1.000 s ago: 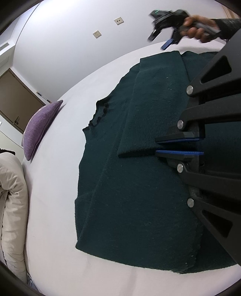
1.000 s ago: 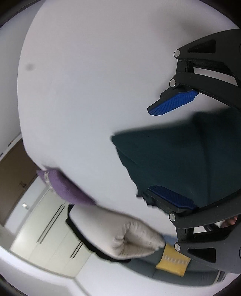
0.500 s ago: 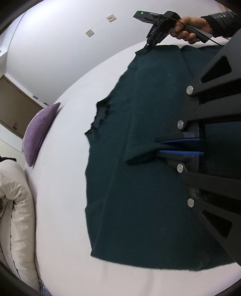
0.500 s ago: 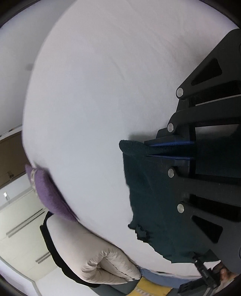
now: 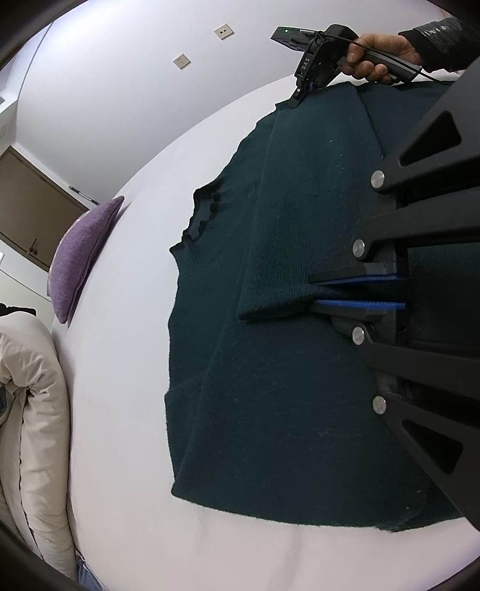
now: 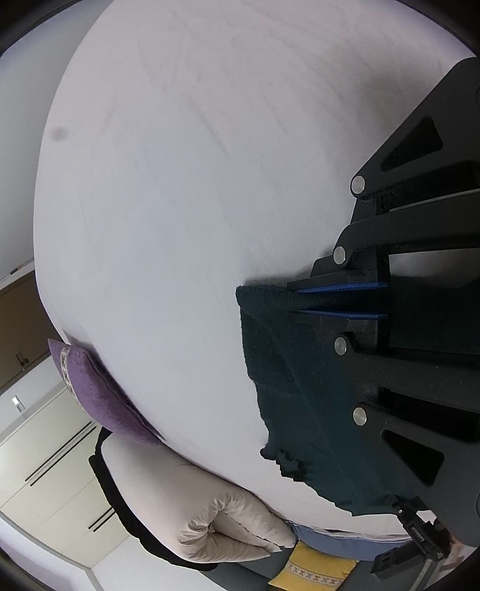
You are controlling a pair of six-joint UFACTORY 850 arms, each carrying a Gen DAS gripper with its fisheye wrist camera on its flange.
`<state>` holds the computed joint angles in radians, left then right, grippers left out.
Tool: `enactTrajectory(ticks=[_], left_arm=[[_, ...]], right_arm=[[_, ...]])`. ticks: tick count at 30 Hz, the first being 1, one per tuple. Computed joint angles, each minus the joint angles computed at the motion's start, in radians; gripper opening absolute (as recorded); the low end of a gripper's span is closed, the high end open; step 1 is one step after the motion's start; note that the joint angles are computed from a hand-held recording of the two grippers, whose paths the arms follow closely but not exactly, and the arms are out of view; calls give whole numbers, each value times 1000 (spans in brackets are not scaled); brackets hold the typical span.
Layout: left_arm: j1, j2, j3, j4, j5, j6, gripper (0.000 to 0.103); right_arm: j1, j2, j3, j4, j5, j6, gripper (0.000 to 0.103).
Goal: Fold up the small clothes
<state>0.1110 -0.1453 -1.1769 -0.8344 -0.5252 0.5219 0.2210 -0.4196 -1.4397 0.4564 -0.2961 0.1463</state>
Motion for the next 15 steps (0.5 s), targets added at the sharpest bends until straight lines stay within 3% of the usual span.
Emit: enactTrajectory(ticks=[5, 10, 12, 14, 15], left_arm=[[-4, 1, 6, 8, 11, 2, 8], [-5, 0, 9, -4, 12, 9, 8], [-2, -3, 7, -11, 5, 12, 9], [2, -6, 6, -11, 0, 18, 10], [4, -6, 6, -15, -1, 22, 11]], right_arm=[[-26, 3, 12, 219, -20, -175, 11], [-16, 3, 10, 79, -7, -81, 8], [-27, 3, 10, 121, -20, -92, 9], [-36, 17, 16, 106, -37, -32, 16], [-34, 34, 25, 58, -39, 21, 28]])
